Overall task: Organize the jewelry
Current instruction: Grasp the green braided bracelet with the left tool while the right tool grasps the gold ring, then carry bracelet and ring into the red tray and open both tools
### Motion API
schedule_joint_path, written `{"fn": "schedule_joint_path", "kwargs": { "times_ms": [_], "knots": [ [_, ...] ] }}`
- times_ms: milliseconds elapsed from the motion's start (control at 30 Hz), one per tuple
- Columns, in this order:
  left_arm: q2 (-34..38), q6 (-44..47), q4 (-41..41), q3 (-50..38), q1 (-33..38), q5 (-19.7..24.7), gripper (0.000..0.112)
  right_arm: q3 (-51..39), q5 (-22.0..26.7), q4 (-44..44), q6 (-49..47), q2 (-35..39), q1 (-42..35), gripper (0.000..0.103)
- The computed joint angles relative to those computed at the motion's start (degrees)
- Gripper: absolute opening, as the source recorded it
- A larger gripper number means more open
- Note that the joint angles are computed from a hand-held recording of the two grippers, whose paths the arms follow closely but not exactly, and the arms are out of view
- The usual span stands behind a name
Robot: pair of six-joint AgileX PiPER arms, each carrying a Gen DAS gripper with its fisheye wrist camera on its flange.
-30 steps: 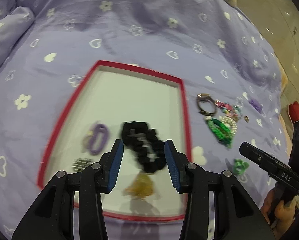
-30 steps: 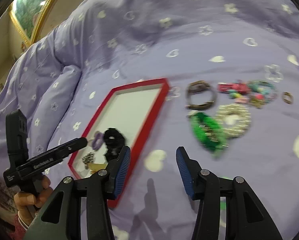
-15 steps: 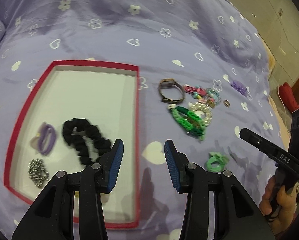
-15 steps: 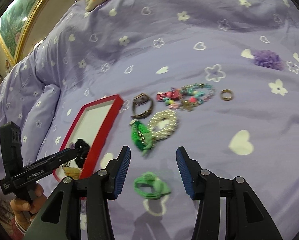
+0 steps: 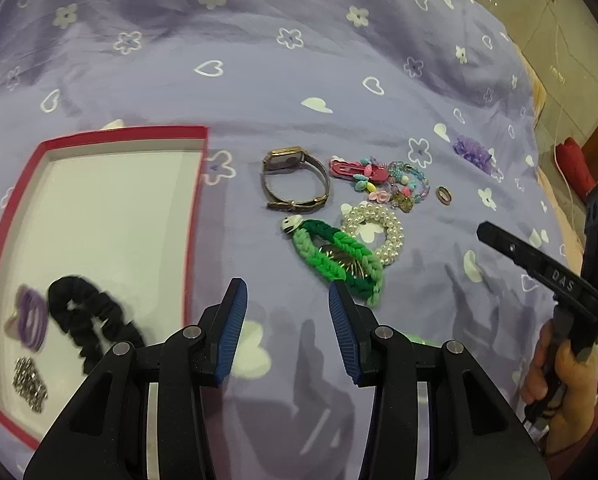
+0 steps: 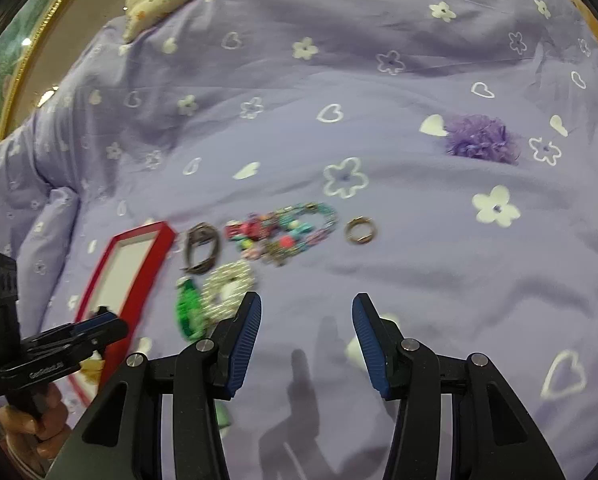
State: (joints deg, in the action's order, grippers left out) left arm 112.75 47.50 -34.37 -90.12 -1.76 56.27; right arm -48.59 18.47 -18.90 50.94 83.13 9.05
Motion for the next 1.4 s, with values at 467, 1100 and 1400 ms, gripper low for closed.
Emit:
{"fn": "schedule_joint_path", "kwargs": {
  "times_ms": [467, 1100, 1400],
  "knots": [
    [8.9, -6.2, 6.2, -9.3, -6.5, -0.1, 0.032, -8.3, 1.5, 1.4, -10.0, 10.9, -5.3, 0.048],
    [4.0, 1.9, -1.4, -2.4, -1.1, -0.1, 0.009, -6.1, -0.8, 0.1, -7.7, 8.3, -3.0, 0.023],
    [0.8, 4.9, -4.1, -0.1, 3.0, 1.2, 0.009, -5.1, -1.8, 5.3, -7.5, 5.1, 3.7, 0.023]
  ]
}}
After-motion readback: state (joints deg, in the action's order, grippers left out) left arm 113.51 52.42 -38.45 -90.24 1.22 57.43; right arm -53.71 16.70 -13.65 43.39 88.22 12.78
